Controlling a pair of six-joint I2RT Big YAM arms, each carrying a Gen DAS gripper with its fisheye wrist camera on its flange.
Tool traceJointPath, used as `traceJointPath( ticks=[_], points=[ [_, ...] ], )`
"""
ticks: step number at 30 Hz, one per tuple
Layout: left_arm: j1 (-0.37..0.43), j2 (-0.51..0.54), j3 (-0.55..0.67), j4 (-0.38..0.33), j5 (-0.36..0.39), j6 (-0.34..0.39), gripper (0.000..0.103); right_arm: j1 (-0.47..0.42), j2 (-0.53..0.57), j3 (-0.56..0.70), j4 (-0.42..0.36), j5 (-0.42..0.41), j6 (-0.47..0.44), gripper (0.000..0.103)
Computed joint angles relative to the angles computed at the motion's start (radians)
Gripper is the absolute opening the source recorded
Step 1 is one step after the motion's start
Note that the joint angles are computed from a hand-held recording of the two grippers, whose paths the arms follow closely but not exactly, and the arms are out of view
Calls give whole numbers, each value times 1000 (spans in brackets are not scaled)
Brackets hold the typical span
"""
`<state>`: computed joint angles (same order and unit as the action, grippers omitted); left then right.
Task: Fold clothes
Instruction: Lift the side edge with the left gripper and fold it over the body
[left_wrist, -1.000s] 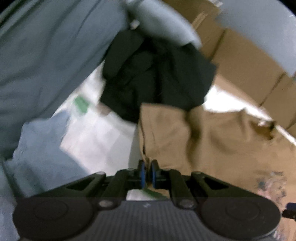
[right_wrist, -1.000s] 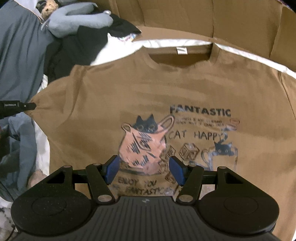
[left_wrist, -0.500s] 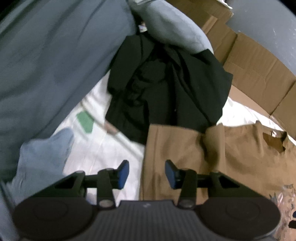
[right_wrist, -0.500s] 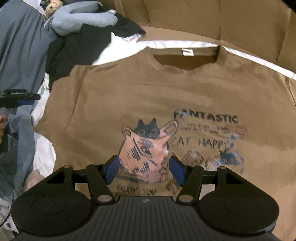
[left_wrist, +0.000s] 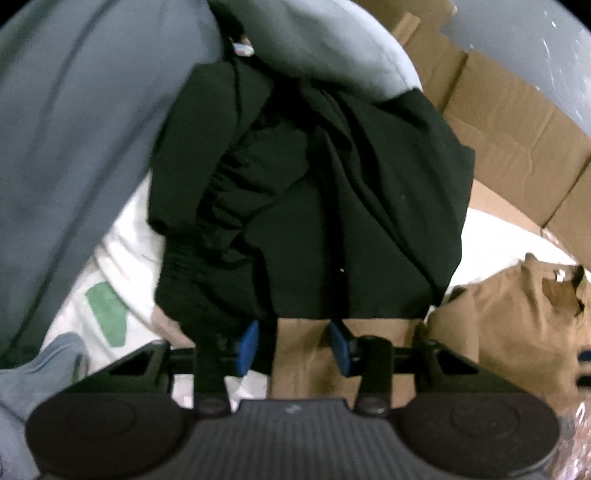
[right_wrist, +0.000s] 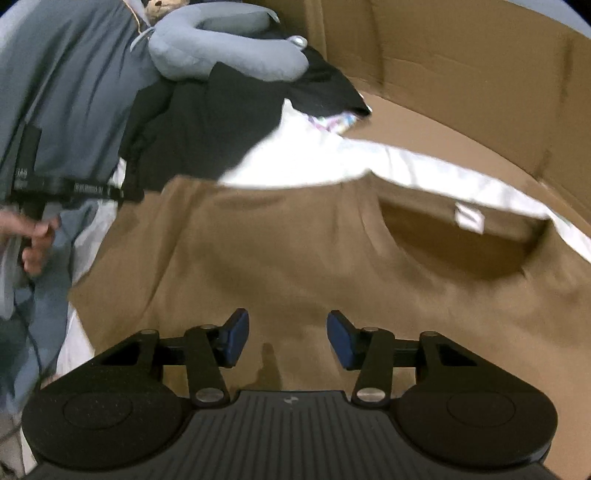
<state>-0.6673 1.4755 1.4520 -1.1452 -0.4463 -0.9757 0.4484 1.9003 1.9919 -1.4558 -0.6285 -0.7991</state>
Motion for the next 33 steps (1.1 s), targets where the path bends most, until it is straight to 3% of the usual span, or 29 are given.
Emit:
traceJointPath(
  ticks=[3,6,9,13,17,22,24,29,33],
  points=[
    [0,11,-5,11,18,16,40,39,54,53,45,-4,55,54],
    [-10,21,8,3,14,13,16,62,83,79,108,4,112,54],
    [-28,27,28,-25,-16,-3,7,77,123,129,131,7,161,54],
    [-59,9,37,-46,-84,-44,6,90,166,179,141,30,182,53],
    [-72,-5,46,-92,-138,-102,5,100,192,212,162,68,188,36],
    [-82,-22,23,-118,-178,-166,5,117,273,354,84,133,221,24],
    [-88,-29,12,-125,-192,-192,5,126,307,417,42,158,222,23],
    [-95,-50,-10,-189,-202,-261,4,143,288,379,71,220,128,21],
    [-109,-65,-30,-224,-199,-303,4,151,282,365,94,244,133,21]
  ],
)
